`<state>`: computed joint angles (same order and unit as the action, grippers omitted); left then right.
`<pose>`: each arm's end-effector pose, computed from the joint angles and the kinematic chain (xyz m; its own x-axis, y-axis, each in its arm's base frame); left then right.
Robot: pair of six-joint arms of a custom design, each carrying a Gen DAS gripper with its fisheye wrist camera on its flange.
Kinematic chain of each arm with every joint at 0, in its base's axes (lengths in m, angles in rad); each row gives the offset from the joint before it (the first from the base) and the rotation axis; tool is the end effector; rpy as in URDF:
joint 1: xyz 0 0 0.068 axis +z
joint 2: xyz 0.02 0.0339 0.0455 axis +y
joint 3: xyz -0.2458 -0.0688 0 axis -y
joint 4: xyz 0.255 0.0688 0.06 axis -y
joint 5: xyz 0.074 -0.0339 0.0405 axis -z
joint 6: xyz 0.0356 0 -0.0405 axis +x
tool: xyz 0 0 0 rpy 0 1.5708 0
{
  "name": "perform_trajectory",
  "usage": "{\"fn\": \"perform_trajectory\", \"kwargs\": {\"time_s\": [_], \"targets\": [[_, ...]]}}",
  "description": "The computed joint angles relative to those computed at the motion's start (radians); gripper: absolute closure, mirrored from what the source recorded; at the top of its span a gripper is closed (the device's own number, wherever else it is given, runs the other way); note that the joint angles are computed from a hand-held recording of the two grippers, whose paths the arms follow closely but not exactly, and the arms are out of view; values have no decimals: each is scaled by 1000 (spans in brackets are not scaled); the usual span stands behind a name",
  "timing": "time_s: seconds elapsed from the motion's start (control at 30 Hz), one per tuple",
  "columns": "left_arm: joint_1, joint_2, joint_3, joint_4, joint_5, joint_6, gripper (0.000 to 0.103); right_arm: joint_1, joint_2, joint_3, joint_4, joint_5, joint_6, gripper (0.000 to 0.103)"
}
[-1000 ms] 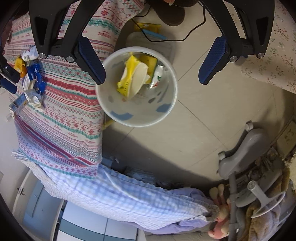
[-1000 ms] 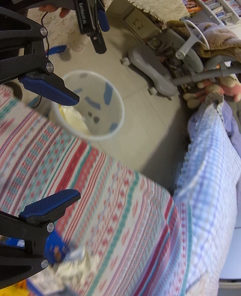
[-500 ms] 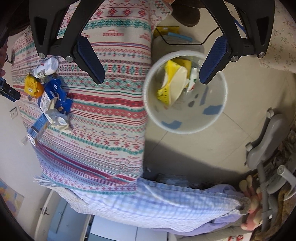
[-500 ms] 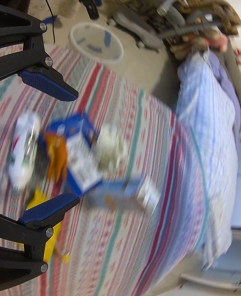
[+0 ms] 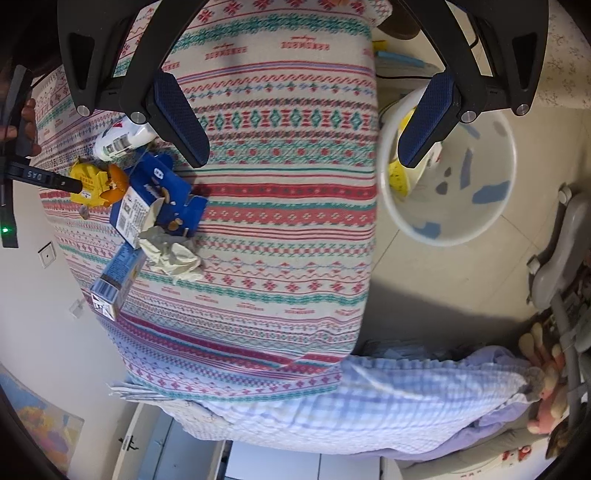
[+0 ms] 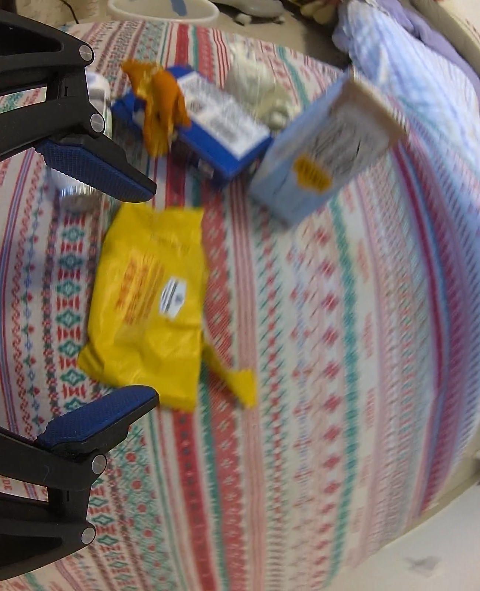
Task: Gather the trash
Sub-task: 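Grasp the yellow snack wrapper with the right tool while the left tool grasps crumpled paper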
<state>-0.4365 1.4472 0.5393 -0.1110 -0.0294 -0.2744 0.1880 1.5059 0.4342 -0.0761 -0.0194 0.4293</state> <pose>0.2282 -0.1053 0.1000 -0.8535 0.0993 -0.5115 0.1842 0.9758 -0.1180 0.2197 0.0425 0.0637 -0.8955 0.2532 -0.3659 0.1958 0.9627 0.1869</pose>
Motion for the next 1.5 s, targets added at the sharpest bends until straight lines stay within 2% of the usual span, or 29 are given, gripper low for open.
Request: {"fn": "perform_trajectory", "kwargs": {"time_s": [0.23,0.33,0.4,0.43,0.5,0.53,0.57,0.63,0.87,1.0,1.03,1.33,1.4,1.43,1.47,1.5], "targets": [[-58,135,108,11,75,-43,0,-77,134,22,38,-18,-18,19],[-98,165,146,10,66,-51,0,-94,189,23,72,-46,-21,37],[-120,184,175,-2,68,-53,0,-103,168,-4,103,-75,-33,50],[-130,192,186,0,67,-55,0,-100,149,-11,98,-75,-40,64],[-151,203,207,0,49,-58,0,-109,105,-32,88,-87,-67,68],[-166,216,224,1,30,-61,0,-117,90,-40,83,-102,-78,74],[-174,226,236,1,19,-63,1,-135,62,-54,74,-127,-97,89],[-188,258,271,-3,3,-78,1,-170,-6,-85,61,-165,-124,93],[-200,395,377,40,55,-123,12,-333,-422,-189,-149,-238,-218,95],[-209,463,429,88,58,-132,23,-450,-437,-190,-166,-285,-287,95],[-211,481,444,98,55,-129,26,-421,-435,-194,-152,-274,-255,95],[-169,670,586,131,100,-146,56,-500,-344,-170,-116,-305,-312,95],[-163,686,596,137,96,-159,69,-502,-319,-163,-100,-304,-314,95],[-158,694,599,143,105,-166,70,-496,-309,-161,-90,-299,-309,95],[-154,697,599,150,112,-174,76,-486,-301,-162,-79,-293,-300,95],[-151,697,599,154,115,-177,88,-487,-297,-160,-77,-292,-302,95]]}}
